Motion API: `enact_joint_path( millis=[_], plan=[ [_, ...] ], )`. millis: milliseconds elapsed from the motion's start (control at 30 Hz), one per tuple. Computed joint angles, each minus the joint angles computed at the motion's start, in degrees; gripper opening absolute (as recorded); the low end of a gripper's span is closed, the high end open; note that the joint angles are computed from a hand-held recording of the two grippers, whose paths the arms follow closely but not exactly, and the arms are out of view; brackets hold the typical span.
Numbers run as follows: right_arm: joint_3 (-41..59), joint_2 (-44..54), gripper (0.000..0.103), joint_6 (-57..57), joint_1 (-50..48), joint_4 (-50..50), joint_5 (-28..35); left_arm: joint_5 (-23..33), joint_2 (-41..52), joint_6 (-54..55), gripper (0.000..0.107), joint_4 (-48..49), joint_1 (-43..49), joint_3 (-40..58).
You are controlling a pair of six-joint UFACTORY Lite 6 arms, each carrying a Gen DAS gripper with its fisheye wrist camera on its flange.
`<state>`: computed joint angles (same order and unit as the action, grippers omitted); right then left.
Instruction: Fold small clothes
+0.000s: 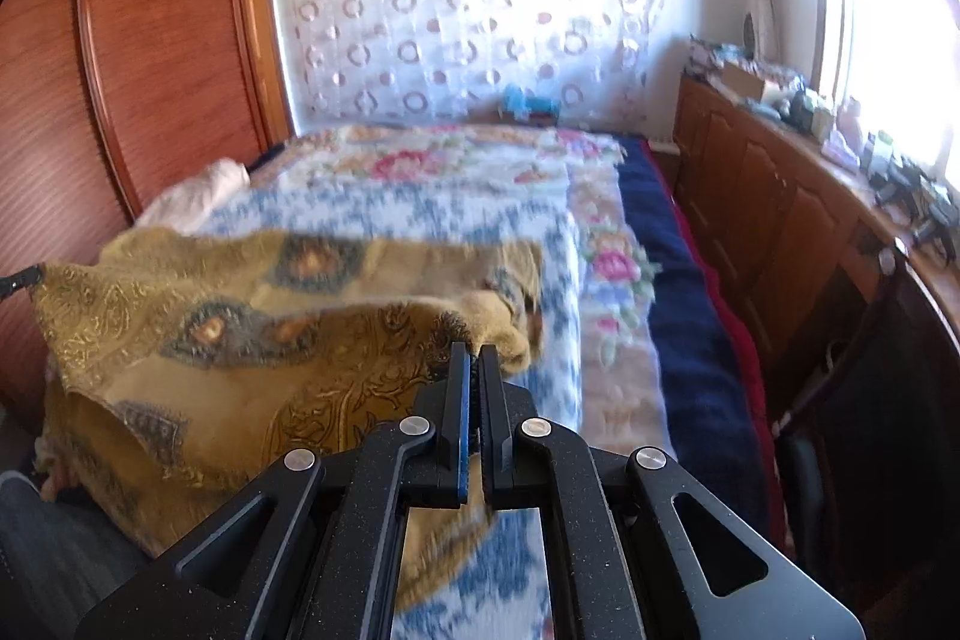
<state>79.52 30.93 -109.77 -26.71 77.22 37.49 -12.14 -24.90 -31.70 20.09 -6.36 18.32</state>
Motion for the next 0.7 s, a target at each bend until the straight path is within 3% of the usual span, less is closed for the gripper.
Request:
enact_joint_path(
  millis=[200, 433, 533, 600, 700],
  plan=[
    [-0.6, 6.1, 0.000, 0.0, -1.0, -0.2, -2.3, -4.7, 7.5, 18.2, 0.000, -22.9, -4.9, -3.1],
    [-1.9, 8.6, 0.002, -0.6, -1.0, -0.9, -4.5, -6.2, 9.1, 24.6, 0.007, -29.7, -7.8, -3.3],
    [-2.9, 9.2, 0.016, -2.4, -1.1, 0.8, -5.6, -5.8, 9.1, 25.6, 0.010, -30.3, -7.7, -2.6],
    [-2.5, 10.6, 0.045, -2.3, -1.1, 1.1, -6.0, -5.7, 9.0, 25.1, 0.010, -29.4, -7.3, -2.4],
    [-3.0, 11.9, 0.049, -3.9, -0.8, 2.5, -6.5, -5.5, 9.7, 24.1, 0.010, -28.2, -6.6, -2.1]
  ],
)
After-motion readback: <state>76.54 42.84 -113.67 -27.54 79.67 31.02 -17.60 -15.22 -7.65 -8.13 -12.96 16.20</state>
